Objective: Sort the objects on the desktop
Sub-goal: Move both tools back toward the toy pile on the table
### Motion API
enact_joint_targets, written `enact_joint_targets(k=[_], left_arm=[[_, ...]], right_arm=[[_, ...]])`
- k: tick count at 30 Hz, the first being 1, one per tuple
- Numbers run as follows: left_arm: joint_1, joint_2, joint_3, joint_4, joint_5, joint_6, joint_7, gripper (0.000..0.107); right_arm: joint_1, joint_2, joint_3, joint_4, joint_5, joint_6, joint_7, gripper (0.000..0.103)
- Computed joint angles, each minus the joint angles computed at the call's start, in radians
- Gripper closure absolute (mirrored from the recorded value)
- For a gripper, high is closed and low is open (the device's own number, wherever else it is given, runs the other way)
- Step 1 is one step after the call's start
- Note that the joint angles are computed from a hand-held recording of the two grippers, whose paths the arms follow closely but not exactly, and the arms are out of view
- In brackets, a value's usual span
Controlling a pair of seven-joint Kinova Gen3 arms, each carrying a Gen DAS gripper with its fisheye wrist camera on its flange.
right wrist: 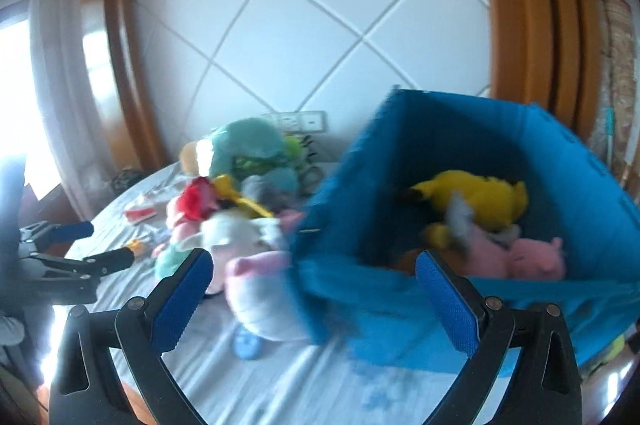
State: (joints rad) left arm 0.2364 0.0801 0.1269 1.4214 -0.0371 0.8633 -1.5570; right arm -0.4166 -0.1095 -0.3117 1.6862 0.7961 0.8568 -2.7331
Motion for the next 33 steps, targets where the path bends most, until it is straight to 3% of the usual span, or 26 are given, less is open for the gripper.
enact_joint_targets(k=[5, 12, 20, 27, 33], left_arm=[[-0.111, -0.019, -0.056, 0.064, 0.098, -0.012, -0.160, 0.010], [-0.228, 0.008, -0.094, 0.088, 0.213, -0.013, -0.347, 0.010], [-0.265, 0.103, -0.086, 0.018, 0.248, 0.001, -0.359, 0.014], [-0.218, 0.253, -0.075, -0.181, 0.155, 0.069, -0.276, 0.014], [-0.205, 0.369, -0.073, -0.339, 0.128, 0.141, -0.222, 0.014]], right_arm=[[-0.108, 0.127, -0.051, -0.101, 0.094, 0.085, -0.114, 0.000], [-0.244, 0.269, -0.006, -0.212, 0.106, 0.127, -0.198, 0.000], [-0.266, 0.421, 0.077, -0.399, -0.054, 0.155, 0.010, 0.000], [-0.192, 0.513, 0.153, -0.494, -0.186, 0.051, 0.164, 0.000], [-0.139, 0.612, 0.185, -0.624, -0.329, 0.070, 0.321, 0.000]])
